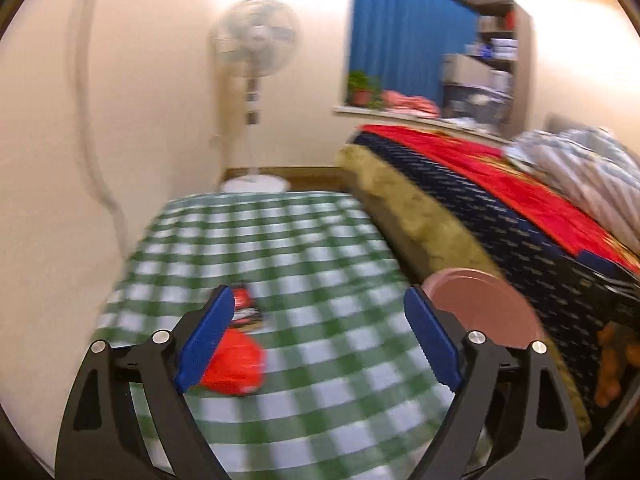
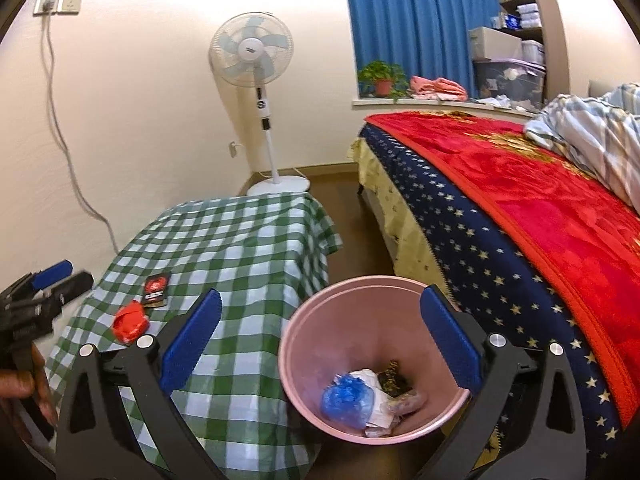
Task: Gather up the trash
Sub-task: 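Move both open tools back over the checked bed toward the red bag and black packet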
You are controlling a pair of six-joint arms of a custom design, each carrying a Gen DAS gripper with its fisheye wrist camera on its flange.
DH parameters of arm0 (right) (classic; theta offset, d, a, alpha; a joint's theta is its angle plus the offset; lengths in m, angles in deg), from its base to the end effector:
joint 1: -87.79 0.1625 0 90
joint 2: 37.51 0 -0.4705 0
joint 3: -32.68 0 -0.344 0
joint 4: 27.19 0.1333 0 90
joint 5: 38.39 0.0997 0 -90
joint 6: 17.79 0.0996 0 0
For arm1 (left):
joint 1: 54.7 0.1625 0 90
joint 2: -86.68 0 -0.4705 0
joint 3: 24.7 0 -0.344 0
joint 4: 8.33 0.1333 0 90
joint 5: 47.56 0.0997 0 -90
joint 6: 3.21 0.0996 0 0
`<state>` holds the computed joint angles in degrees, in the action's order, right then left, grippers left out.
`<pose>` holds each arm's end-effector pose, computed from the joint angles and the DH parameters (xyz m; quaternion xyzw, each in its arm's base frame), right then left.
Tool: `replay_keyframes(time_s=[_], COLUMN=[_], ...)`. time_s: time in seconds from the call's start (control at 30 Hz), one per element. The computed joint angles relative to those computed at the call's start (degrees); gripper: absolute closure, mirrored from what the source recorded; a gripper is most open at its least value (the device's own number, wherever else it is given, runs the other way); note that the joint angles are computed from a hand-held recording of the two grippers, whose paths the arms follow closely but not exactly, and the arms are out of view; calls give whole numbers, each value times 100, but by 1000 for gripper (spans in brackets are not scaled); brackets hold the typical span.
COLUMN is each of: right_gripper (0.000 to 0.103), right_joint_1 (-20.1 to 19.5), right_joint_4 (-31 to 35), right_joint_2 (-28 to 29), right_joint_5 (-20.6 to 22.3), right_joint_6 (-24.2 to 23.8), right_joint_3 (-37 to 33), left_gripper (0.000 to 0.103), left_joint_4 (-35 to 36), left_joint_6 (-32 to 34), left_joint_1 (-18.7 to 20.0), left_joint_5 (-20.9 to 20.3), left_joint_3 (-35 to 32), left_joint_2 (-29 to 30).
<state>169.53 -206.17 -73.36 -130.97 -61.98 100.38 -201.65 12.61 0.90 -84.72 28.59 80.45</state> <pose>0.0109 -0.8213 0.2863 0.2606 -0.8386 0.4201 0.2290 -0.2807 -0.7864 0.0112 0.1452 0.8042 -0.4800 0.3191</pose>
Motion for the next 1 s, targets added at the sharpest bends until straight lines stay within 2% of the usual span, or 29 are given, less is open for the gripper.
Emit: replay_keyframes(time_s=[0.1, 0.13, 0.2, 0.37, 0.47, 0.57, 0.63, 0.77, 1.0], right_gripper=[6, 7, 11, 30, 32, 32, 32, 31, 31], right_joint_1=[32, 37, 47, 88, 111, 131, 137, 152, 177], right_joint_4=[87, 177, 251, 571, 642, 696, 794, 976, 1182], right_joint_2=[26, 34, 55, 126, 160, 234, 283, 417, 627], right_joint_5=[43, 84, 122, 230, 294, 291, 291, 221, 114], right_joint_6=[16, 57, 77, 104, 71, 59, 92, 118, 117], right_joint_3=[-22, -49, -76, -206, -244, -331, -413, -614, -907], left_gripper=[31, 37, 44, 46, 46, 44, 34, 25, 19], left_joint_4=[-163, -196, -196, -97, 136, 463, 708, 1190, 2327], left_joint_6=[-340, -487, -699, -875, -1063, -1228, -1259, -1397, -2213], left_joint_1=[84, 121, 178, 289, 363, 443, 493, 598, 829], left_joint_5=[225, 312, 405, 634, 689, 616, 581, 632, 485], left_joint_3=[310, 422, 560, 561, 464, 336, 177, -219, -719], left_joint_2=[-232, -312, -404, -404, -341, -269, -182, 31, 200])
